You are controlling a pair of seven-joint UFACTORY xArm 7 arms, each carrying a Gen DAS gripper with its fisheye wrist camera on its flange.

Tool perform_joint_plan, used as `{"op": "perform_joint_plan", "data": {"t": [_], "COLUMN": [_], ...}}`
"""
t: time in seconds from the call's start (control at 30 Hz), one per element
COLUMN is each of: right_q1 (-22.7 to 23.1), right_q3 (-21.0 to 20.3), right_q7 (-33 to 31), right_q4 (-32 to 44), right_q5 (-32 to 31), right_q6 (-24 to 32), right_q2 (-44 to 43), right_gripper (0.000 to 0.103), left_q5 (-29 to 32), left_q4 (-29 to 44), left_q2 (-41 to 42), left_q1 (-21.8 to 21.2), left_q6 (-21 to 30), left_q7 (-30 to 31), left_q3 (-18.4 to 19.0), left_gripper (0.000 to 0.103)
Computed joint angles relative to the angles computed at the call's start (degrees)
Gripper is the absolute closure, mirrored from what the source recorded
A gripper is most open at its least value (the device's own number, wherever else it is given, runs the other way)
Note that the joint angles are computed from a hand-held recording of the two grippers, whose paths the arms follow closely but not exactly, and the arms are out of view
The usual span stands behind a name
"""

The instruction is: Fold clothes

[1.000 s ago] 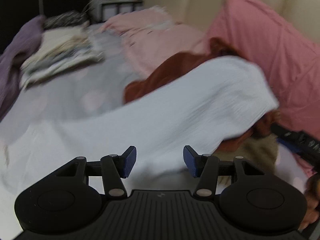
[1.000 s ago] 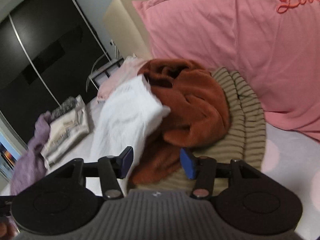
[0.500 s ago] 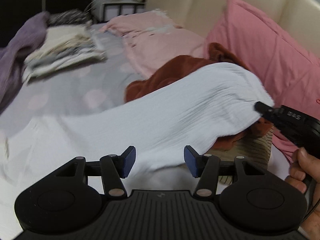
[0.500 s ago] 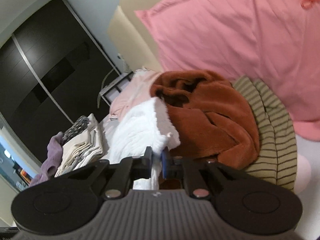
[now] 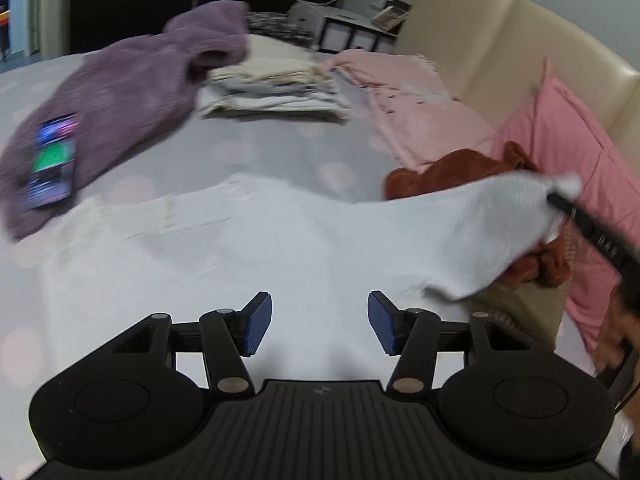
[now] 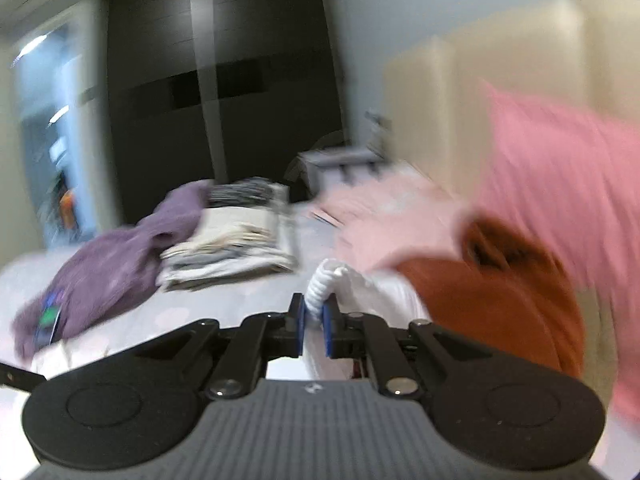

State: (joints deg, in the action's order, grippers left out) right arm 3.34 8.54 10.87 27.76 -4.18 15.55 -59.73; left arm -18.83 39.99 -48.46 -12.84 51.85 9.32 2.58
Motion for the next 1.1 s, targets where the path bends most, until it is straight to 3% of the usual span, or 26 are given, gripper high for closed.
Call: {"op": "perform_joint_plan", "data": {"t": [0.1, 0.2, 0.3, 0.43, 0.7, 0.87, 1.0, 1.1], "right_q1": [13.3, 27.6, 34.7, 35.0, 34.4, 36.0, 36.6, 36.4], "right_q3": [1.0, 2.1, 6.0, 11.2, 11.8, 11.0, 11.6, 11.9], "right_q7": [-13.9, -27.5, -34.4, -32.7, -25.2, -27.0, -26.4, -25.3], "right_q4": [2.3, 1.6, 0.8, 0.1, 1.0, -0.3, -1.4, -1.9], "right_q5": [-4.6, -4.8, -3.1, -1.0, 2.3, 1.7, 1.9, 1.8], "right_q6": [3.2, 9.0, 14.4, 17.9, 22.2, 21.7, 20.6, 20.0], "right_q2": [1.8, 3.1, 5.4, 8.4, 8.1, 8.0, 6.5, 5.7], "right_gripper": [0.093, 0.093, 0.093, 0.093, 0.093, 0.092, 0.092, 0.092], "left_q5": [2.5, 3.8, 3.4, 2.8, 1.0, 0.6, -2.6, -1.0], "left_q4": [-2.7, -5.0, -6.3, -7.8, -10.9, -12.1, -12.3, -12.6], "left_q2": [-5.5, -8.6, -9.8, -9.8, -8.7, -7.4, -5.9, -4.7], "left_q1": [2.9, 6.7, 9.8, 11.9, 13.0, 13.1, 12.5, 14.1], "left_q6": [4.3, 7.6, 10.1, 11.9, 11.4, 9.8, 11.3, 11.9], "left_q7": [2.7, 4.1, 4.5, 6.4, 8.5, 7.8, 7.5, 7.0], "left_q3": [4.1, 7.3, 9.7, 11.1, 9.3, 7.9, 10.6, 9.1], "left_gripper": [0.052, 0.052, 0.052, 0.052, 0.052, 0.052, 0.052, 0.052]}}
